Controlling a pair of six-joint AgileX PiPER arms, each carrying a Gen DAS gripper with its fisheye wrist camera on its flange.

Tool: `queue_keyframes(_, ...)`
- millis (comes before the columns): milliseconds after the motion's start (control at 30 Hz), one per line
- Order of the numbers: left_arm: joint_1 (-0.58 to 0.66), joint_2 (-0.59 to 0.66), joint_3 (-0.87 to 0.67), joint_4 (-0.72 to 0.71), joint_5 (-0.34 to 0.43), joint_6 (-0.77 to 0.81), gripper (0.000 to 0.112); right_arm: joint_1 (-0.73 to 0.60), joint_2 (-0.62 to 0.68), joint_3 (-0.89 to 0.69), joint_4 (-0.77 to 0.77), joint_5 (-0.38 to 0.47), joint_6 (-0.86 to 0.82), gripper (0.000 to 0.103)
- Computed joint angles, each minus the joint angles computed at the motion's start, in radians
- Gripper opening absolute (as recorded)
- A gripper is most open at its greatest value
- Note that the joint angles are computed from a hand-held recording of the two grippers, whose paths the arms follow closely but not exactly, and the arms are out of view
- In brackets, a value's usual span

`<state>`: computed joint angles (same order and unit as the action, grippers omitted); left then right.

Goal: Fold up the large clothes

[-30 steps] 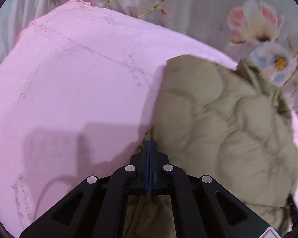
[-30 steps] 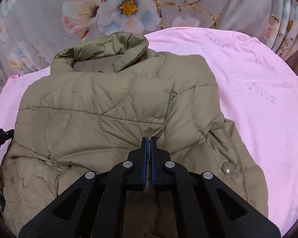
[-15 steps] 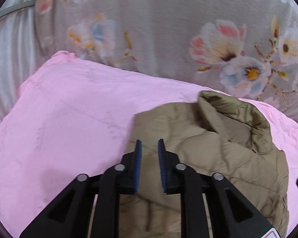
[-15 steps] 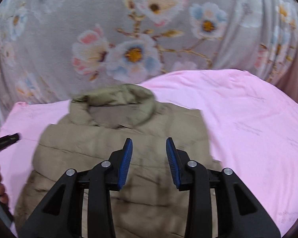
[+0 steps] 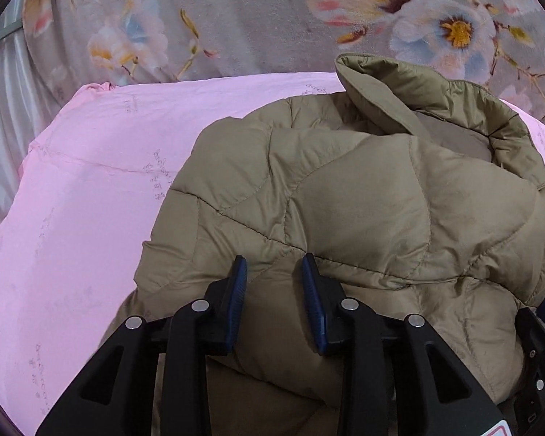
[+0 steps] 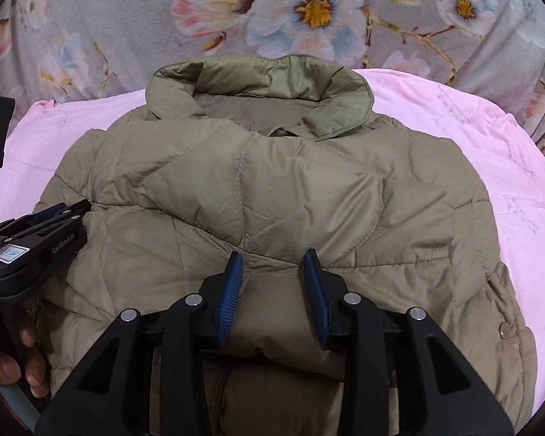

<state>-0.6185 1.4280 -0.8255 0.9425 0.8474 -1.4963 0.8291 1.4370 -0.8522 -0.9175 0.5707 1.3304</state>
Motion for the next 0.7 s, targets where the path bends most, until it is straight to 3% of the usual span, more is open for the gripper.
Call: queue_keyframes(700,-0.044,0.086,-0.051,0.004,0.092,0.003,0.031,-0.059,0.004,0.01,0.077,-0.086,-0.056,0.034)
